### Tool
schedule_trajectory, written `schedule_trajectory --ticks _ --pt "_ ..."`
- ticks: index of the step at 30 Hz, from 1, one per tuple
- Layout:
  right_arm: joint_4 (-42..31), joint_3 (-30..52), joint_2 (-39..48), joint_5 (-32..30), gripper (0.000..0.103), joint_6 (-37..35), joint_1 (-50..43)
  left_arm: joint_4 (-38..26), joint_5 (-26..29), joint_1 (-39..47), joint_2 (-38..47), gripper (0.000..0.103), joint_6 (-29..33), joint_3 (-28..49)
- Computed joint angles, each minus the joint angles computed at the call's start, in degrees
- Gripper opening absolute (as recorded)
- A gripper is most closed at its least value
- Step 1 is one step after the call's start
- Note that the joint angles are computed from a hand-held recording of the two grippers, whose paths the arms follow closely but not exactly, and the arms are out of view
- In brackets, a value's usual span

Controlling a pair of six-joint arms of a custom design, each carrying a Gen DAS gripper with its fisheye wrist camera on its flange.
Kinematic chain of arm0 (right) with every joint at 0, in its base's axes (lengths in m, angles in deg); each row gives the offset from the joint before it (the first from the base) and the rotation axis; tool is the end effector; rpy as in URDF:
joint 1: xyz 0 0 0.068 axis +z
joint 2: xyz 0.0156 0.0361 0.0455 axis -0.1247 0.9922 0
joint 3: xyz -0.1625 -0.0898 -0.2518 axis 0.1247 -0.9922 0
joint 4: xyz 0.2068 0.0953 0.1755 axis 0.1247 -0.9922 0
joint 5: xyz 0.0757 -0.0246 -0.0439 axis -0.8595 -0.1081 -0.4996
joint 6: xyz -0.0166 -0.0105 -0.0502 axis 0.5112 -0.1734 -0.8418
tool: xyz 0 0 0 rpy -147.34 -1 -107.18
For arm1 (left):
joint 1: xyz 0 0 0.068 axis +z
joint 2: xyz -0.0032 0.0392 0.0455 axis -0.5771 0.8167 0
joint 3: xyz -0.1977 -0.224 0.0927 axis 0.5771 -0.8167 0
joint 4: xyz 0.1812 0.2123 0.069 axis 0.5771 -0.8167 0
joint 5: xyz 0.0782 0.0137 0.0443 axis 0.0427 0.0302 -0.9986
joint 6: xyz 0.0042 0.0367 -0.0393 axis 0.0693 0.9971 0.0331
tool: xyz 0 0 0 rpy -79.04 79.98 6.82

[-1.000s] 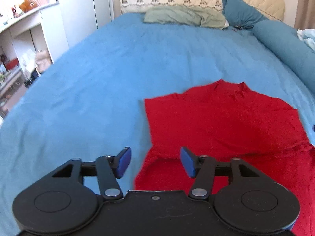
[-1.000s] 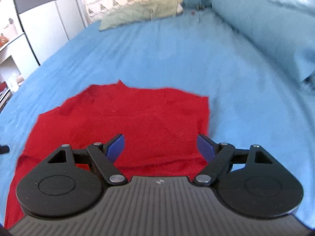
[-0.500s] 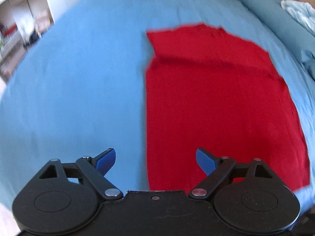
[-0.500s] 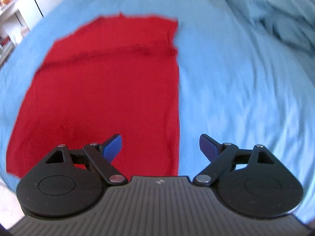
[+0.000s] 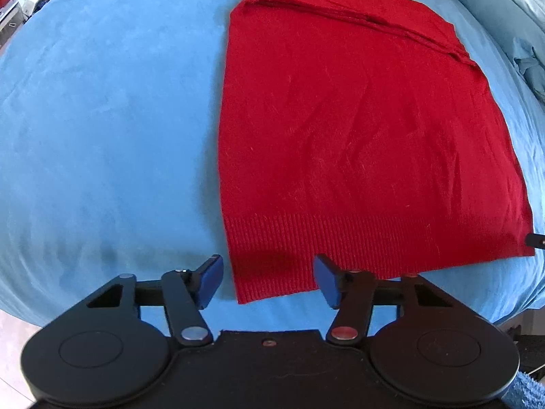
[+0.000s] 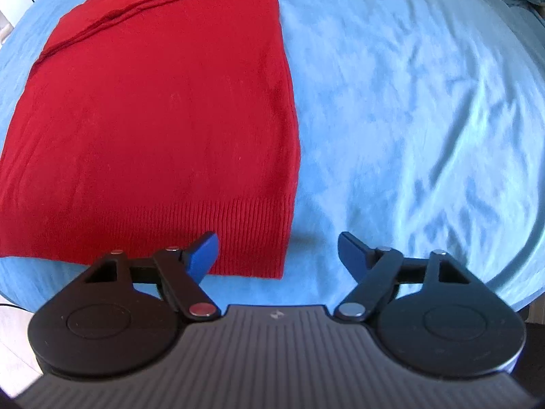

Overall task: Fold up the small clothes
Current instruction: 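Grasp the sweater hem with the right gripper while the left gripper grasps the hem too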

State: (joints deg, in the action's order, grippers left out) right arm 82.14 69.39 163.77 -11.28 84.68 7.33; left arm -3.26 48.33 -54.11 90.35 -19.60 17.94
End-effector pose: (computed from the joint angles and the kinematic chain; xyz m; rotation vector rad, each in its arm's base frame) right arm 0.2975 0.0754 0.0692 0.0232 2.8313 0.0563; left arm 0.2792 -0.0939 0.0621 -0.2138 2.8367 -0.1142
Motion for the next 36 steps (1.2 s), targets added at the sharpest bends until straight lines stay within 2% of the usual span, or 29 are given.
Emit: schedule_trajectory --ticks 5,9,11,15,18,19,20,22,26,30,33,36 --pt "1.06 -0.64 1.31 -0.35 0.073 1.31 0.67 0.92 -0.91 -0.84 0.96 0.046 0.14 -0.6" --pt "2.66 -0.53 2.84 -0.56 0.069 2.38 0.78 1.81 -1.05 -0.59 1.34 0.041 0.39 -1.25" --pt "3.02 -0.25 3.39 -0.78 0.063 2.88 0.68 1.65 -1.17 -0.72 1.4 0.039 0.5 -1.31" --pt "3.99 0.09 4.05 -1.37 0.056 2.0 0.24 0.79 -1.42 -1.11 2.58 0.026 0.59 0.01" --pt "4.52 0.66 4.95 -1.81 0.045 1.22 0.28 0.43 -1.74 -1.07 2.55 0.014 0.42 0.04" --pt "4.57 0.99 5.35 -2.11 0.038 0.81 0.19 0.16 -1.79 -1.04 2.59 0.011 0.41 0.23" --pt "4.72 1.47 5.99 -2.56 0.031 0.26 -0.02 -0.08 -1.38 -0.47 2.3 0.008 0.94 0.16" --pt "4.02 2.16 6.03 -2.44 0.024 -0.25 0.37 -1.5 -1.58 -0.48 1.73 0.007 1.0 0.8" --pt "2.13 2.68 3.98 -3.32 0.022 -0.07 -0.1 -4.22 -1.87 -0.57 -0.87 0.004 0.77 1.03" --pt "-2.81 4.08 -1.04 -7.36 0.022 0.44 -2.54 -11.11 -1.81 0.37 -6.96 0.003 0.64 3.06" --pt "-7.54 6.96 -5.18 -11.22 0.022 -0.09 -4.64 -17.9 -2.33 1.44 -10.49 0.003 0.09 7.92" --pt "-11.93 13.3 -6.95 -14.73 0.022 0.38 -6.58 -20.77 -4.18 2.59 -12.36 0.003 0.77 14.11"
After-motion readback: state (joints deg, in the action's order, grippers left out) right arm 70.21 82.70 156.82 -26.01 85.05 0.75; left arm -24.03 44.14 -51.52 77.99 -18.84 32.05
